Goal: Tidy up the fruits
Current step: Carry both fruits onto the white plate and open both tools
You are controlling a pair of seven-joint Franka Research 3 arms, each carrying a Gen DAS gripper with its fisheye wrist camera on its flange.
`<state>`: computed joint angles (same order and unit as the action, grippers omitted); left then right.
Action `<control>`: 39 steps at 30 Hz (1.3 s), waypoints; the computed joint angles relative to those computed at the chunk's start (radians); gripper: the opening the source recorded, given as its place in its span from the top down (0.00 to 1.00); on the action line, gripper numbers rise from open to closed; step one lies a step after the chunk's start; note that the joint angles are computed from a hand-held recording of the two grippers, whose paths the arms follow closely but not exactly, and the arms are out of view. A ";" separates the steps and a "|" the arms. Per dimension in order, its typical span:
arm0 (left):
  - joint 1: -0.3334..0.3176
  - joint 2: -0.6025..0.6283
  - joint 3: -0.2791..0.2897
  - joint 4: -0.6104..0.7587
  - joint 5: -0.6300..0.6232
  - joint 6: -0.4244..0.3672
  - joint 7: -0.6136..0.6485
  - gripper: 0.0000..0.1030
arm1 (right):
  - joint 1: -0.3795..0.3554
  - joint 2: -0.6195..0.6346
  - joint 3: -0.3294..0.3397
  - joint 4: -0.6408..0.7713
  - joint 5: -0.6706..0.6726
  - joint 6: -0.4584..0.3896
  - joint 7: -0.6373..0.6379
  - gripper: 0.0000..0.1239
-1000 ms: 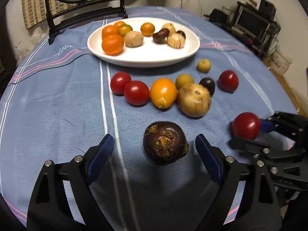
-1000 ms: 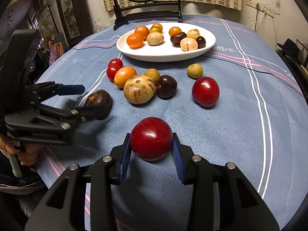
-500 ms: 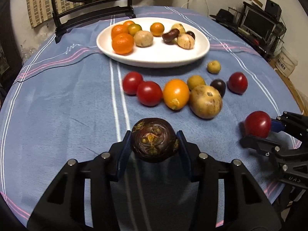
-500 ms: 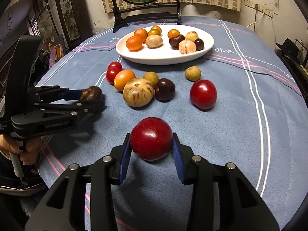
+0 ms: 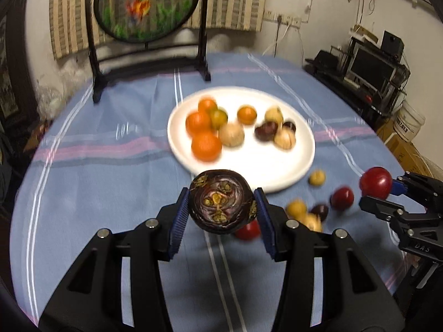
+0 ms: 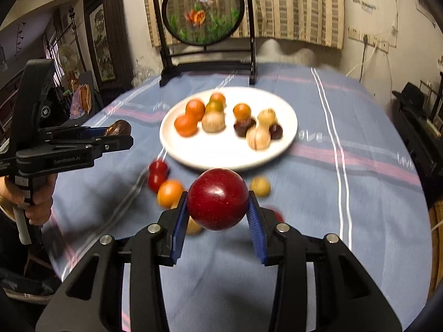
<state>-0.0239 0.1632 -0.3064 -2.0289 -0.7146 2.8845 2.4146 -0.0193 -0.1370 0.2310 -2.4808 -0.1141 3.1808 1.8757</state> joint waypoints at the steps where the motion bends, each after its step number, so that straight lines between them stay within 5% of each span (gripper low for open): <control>1: -0.003 0.014 0.000 0.023 0.008 -0.001 -0.005 0.54 | -0.012 0.021 0.005 0.027 -0.007 -0.001 0.006 0.67; 5: -0.028 0.108 0.014 0.150 0.139 -0.010 -0.125 0.54 | -0.002 0.113 -0.027 0.155 -0.040 -0.023 0.062 0.67; 17: -0.094 0.426 0.050 0.560 0.514 -0.161 -0.470 0.54 | 0.100 0.409 -0.142 0.549 0.166 -0.219 -0.090 0.67; 24: -0.096 0.557 0.031 0.748 0.630 -0.243 -0.584 0.54 | 0.153 0.530 -0.210 0.700 0.275 -0.317 -0.161 0.67; 33: -0.101 0.609 0.020 0.817 0.691 -0.223 -0.653 0.53 | 0.182 0.567 -0.253 0.735 0.365 -0.307 -0.179 0.65; 39: -0.072 0.588 -0.009 0.778 0.675 -0.179 -0.673 0.34 | 0.156 0.529 -0.227 0.674 0.429 -0.228 -0.196 0.56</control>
<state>-0.0956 0.7511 -0.3150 -1.2513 -0.0397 2.7059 1.7417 0.1366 0.3924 0.0042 -1.8068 0.3150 2.9523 1.6794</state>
